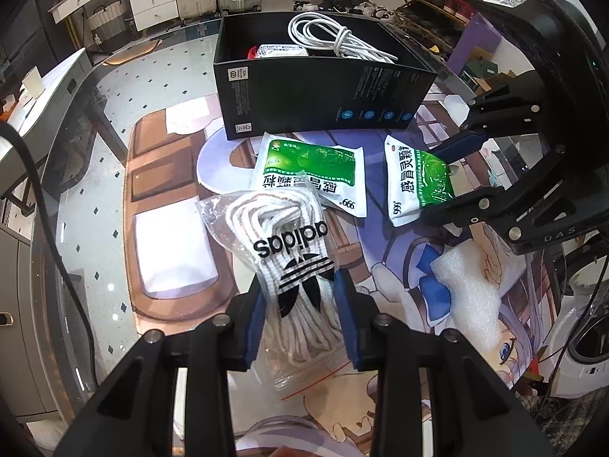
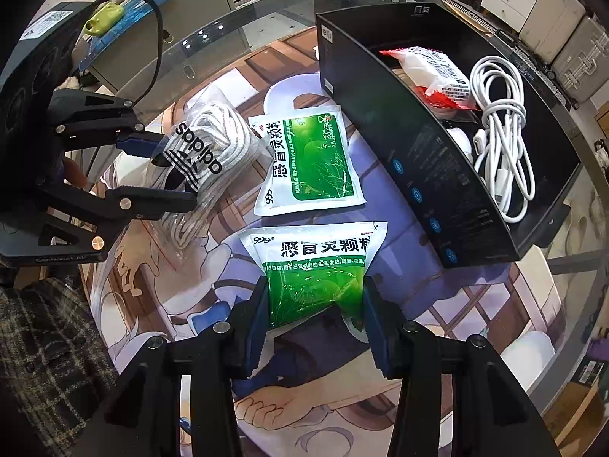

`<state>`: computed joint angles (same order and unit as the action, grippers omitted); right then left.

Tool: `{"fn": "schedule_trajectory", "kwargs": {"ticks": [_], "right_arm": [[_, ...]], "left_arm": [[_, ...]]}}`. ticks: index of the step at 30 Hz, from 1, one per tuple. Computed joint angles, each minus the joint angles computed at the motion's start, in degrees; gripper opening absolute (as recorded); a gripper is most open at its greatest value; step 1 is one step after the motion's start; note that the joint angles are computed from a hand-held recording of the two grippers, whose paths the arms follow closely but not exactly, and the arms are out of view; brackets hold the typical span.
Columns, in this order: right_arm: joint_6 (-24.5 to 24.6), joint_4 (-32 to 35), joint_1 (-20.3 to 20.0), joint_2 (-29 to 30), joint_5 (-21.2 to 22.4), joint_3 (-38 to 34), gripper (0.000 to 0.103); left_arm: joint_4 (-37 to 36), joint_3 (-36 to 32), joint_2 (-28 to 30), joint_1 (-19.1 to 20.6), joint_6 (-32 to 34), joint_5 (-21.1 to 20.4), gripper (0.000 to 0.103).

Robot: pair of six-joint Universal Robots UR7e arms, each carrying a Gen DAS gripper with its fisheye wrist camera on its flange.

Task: Organize soft objects
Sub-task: 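Close the left tool on the adidas bag while the right tool grasps the green packet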

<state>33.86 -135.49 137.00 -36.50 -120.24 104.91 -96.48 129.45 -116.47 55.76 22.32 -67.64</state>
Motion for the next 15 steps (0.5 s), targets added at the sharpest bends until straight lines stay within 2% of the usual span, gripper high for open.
{"fn": "schedule_trajectory", "kwargs": {"ticks": [15], "right_arm": [[5.2,-0.6,4.3,-5.3,-0.8,5.3,0.046]], "left_arm": [[-1.2,-0.7,-0.3,-1.5,0.5,0.5,0.03]]}}
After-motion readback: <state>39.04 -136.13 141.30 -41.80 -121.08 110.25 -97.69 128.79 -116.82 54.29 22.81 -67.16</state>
